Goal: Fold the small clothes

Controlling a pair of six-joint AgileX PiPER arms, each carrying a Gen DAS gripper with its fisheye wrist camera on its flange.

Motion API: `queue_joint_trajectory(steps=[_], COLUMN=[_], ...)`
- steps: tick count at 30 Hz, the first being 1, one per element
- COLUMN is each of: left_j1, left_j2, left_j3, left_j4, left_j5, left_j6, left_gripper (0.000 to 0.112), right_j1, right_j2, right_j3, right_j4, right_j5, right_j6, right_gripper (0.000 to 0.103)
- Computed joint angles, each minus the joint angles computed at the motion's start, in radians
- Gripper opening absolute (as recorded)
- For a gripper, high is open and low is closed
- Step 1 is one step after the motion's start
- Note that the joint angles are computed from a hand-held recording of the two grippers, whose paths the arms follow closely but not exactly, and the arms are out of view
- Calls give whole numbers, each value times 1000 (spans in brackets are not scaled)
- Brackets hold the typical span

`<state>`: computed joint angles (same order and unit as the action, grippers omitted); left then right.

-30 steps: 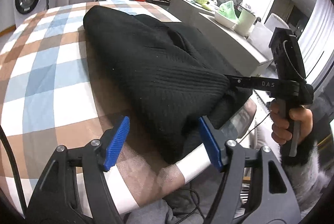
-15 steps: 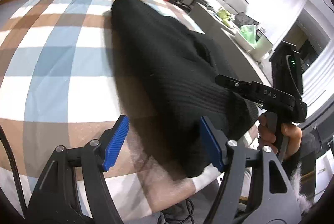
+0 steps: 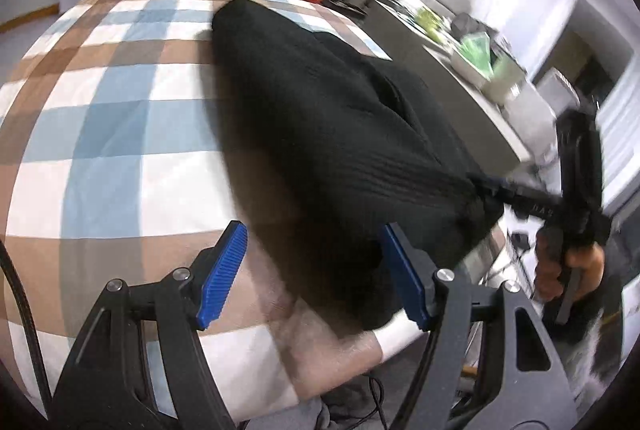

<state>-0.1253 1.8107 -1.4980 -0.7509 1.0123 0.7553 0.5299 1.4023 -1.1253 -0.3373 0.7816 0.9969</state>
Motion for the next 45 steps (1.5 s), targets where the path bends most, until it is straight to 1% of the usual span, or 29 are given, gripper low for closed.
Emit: queue_joint_trajectory(steps=[2, 4, 5, 7, 9, 10, 14, 15, 19, 21, 23, 24, 25, 26, 27, 28, 29, 31, 32, 33, 35, 36, 38, 39, 40, 41, 42, 43, 45], left_j1=[-37, -67, -83, -105, -123, -135, -174, -169, -152, -144, -133, -130, -128, -127, -128, -127, -128, -122, -119, -117, -112, -108, -100, -95, -87, -79, -69, -61, -36], left_j2=[-36, -58, -67, -85, -90, -87, -80, -74, -62, -56, -48, -45, -41, -40, -42, -41, -42, -39, -37, -36, -33, -32, -30, -28, -24, -25, -25, -26, -26], left_j3=[45, 72, 85, 111, 124, 126, 140, 140, 120, 108, 95, 90, 84, 81, 81, 79, 80, 74, 72, 70, 63, 62, 56, 54, 44, 41, 37, 37, 24], left_j4=[21, 40, 53, 70, 84, 99, 172, 172, 188, 204, 205, 204, 206, 210, 213, 217, 218, 215, 212, 210, 209, 206, 198, 192, 178, 166, 149, 135, 84], left_j5=[-34, -48, -56, -76, -74, -71, -109, -108, -95, -91, -80, -73, -69, -68, -67, -66, -65, -55, -49, -44, -31, -25, -6, 5, 30, 43, 55, 64, 98], left_j6=[38, 65, 75, 86, 97, 97, 43, 43, 44, 45, 48, 50, 50, 51, 49, 51, 52, 61, 64, 66, 74, 82, 96, 105, 119, 132, 146, 155, 173], left_gripper=[67, 67, 67, 67, 67, 67, 67, 67, 67, 67, 67, 67, 67, 67, 67, 67, 67, 67, 67, 67, 67, 67, 67, 67, 67, 67, 67, 67, 67], right_j1=[-3, -23, -47, -68, -71, -78, -99, -98, -83, -79, -72, -60, -46, -29, -4, 4, 5, -4, -11, -25, -52, -60, -57, -50, -34, -11, -7, -8, -25], right_j2=[-29, -61, -81, -112, -133, -135, -110, -94, -52, -34, -17, -13, -7, -3, -4, -14, -31, -76, -94, -113, -132, -133, -126, -110, -73, -48, -21, -2, -2], right_j3=[23, 60, 88, 131, 144, 145, 148, 143, 125, 116, 116, 119, 117, 113, 106, 105, 110, 119, 118, 120, 117, 113, 101, 83, 46, 27, 12, 5, 13], right_j4=[30, 108, 190, 308, 331, 374, 553, 568, 541, 499, 456, 407, 354, 310, 231, 192, 180, 209, 243, 316, 461, 479, 423, 351, 267, 224, 214, 215, 260], right_j5=[-59, -150, -215, -300, -325, -330, -345, -340, -328, -319, -322, -328, -323, -318, -314, -324, -342, -374, -379, -389, -386, -373, -324, -278, -191, -132, -93, -70, -77], right_j6=[-44, -129, -207, -311, -338, -385, -579, -601, -596, -562, -533, -493, -455, -429, -363, -320, -298, -301, -324, -377, -486, -484, -420, -356, -297, -263, -267, -270, -306], right_gripper=[40, 40, 40, 40, 40, 40, 40, 40, 40, 40, 36, 29, 15, 8, 6, 5, 5, 5, 5, 5, 5, 4, 4, 4, 4, 4, 5, 5, 6])
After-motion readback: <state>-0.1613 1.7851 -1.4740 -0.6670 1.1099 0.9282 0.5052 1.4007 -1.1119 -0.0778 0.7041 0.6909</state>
